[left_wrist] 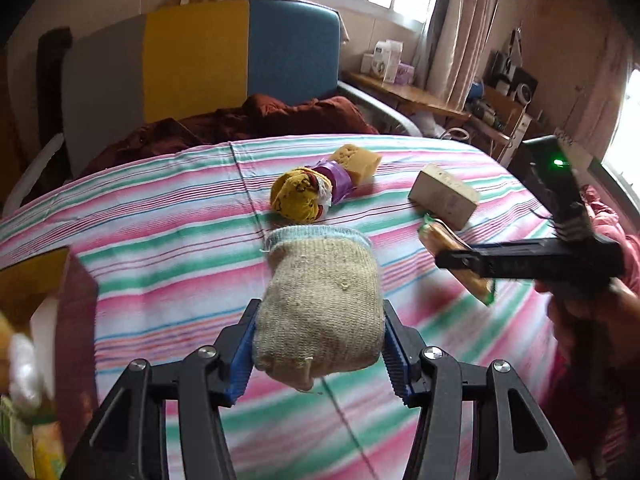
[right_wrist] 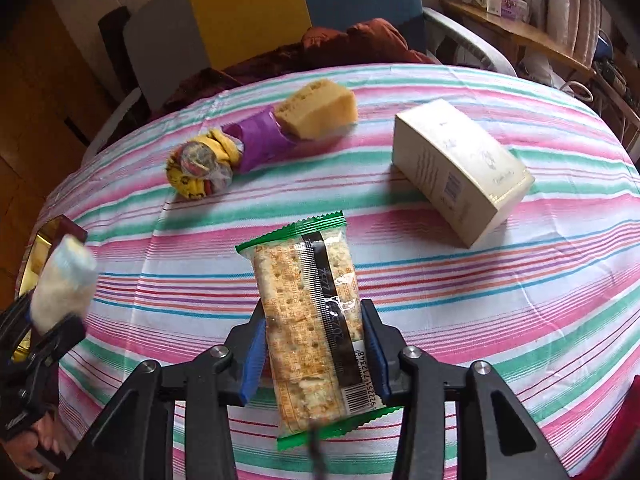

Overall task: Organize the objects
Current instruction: 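Carry the knit bundle and cracker packet into the gold tray with both tools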

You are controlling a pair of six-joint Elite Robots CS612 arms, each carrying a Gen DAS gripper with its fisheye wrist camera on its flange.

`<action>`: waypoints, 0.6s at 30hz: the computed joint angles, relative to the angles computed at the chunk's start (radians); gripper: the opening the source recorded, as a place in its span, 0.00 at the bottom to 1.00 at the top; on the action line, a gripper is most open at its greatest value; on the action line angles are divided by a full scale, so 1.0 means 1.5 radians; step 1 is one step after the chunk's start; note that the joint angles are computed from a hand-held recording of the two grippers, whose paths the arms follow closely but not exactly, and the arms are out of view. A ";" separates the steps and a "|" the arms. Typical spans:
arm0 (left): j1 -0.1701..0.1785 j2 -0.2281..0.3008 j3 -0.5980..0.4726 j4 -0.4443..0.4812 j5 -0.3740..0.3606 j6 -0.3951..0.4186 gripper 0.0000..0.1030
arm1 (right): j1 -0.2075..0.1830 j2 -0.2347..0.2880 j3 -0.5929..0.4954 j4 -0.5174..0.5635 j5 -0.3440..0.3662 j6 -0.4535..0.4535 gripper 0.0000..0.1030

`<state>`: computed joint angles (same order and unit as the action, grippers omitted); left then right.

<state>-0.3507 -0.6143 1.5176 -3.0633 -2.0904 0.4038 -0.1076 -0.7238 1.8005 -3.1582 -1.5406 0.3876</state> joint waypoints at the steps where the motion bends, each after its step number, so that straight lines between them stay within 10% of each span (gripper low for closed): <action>1: 0.006 -0.003 0.004 -0.004 -0.004 0.000 0.54 | 0.003 0.000 -0.002 -0.006 0.002 0.003 0.42; 18: 0.125 0.004 -0.004 -0.041 0.019 -0.111 0.55 | 0.088 0.020 -0.072 -0.060 0.183 0.011 0.42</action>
<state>-0.1635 -0.6083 1.5111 -3.1255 -2.0621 0.2368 0.0251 -0.6934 1.6931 -3.2483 -1.2658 0.4034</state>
